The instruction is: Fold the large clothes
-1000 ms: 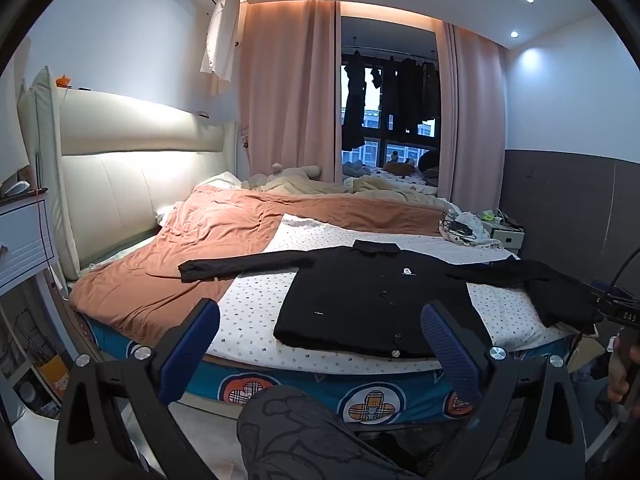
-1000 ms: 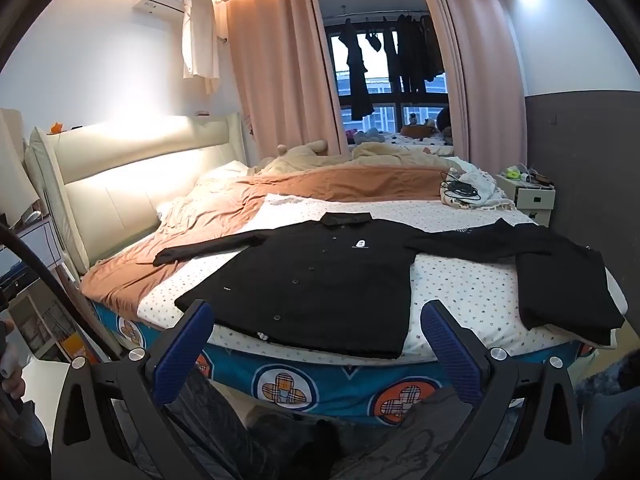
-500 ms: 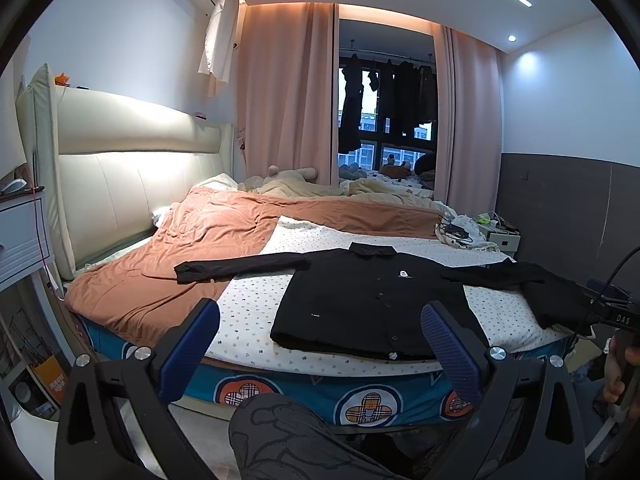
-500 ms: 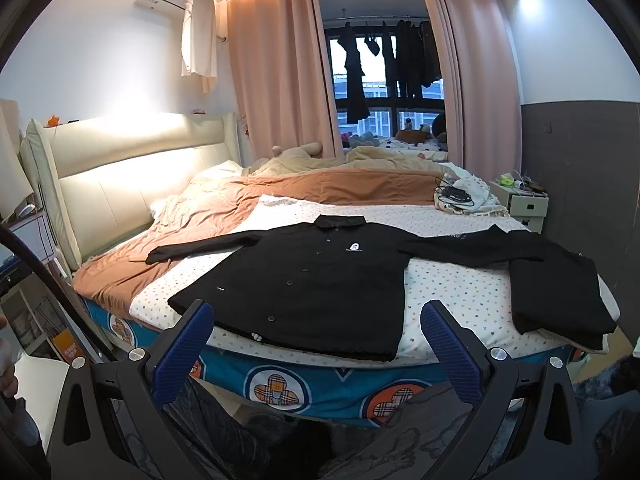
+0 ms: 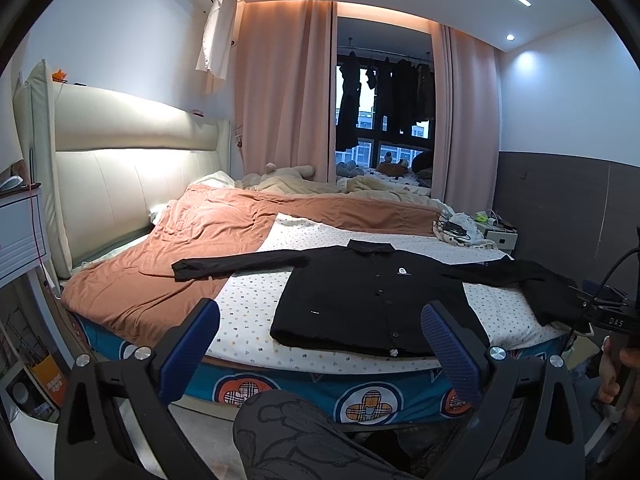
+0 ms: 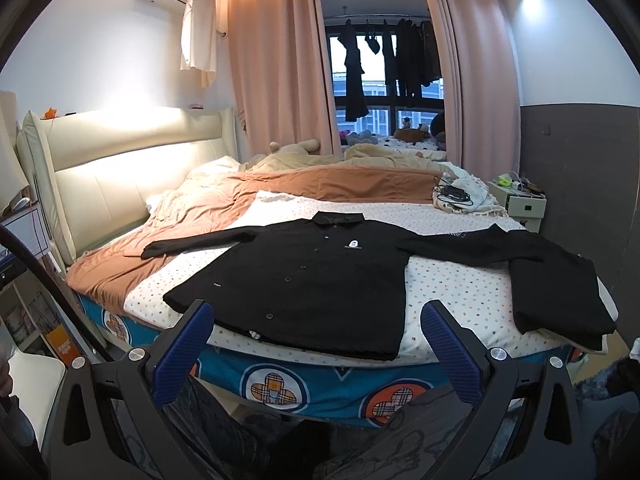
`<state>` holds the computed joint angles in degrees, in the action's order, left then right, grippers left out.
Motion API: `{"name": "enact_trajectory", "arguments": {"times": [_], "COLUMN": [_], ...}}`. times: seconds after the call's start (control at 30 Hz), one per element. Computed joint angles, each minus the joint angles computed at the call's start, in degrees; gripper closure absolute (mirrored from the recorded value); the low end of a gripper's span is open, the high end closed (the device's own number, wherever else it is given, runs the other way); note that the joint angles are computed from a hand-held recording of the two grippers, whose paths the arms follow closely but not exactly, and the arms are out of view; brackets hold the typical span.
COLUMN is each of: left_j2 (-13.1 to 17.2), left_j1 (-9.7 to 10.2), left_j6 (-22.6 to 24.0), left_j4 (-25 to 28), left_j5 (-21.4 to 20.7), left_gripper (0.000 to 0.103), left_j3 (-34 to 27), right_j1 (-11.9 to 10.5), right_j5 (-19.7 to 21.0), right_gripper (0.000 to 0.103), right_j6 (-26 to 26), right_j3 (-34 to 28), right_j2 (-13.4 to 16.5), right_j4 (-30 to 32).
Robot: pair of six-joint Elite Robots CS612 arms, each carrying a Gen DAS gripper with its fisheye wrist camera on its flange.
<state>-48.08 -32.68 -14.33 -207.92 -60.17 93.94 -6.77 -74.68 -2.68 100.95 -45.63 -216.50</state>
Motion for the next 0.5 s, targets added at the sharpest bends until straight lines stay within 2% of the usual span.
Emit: {"name": "enact_trajectory", "arguments": {"times": [0.5], "left_j2": [-0.2], "left_j1": [-0.24], "left_j6": [0.9], "left_j4": [-0.9], "left_j5": [-0.5], "left_gripper": [0.000], "left_j3": [0.5], "right_j1": [0.4], "right_j5": [-0.9], "right_gripper": [0.000], "right_j6": [-0.9], "right_j3": [0.5], "right_j2": [-0.3], "right_j4": [-0.5]}}
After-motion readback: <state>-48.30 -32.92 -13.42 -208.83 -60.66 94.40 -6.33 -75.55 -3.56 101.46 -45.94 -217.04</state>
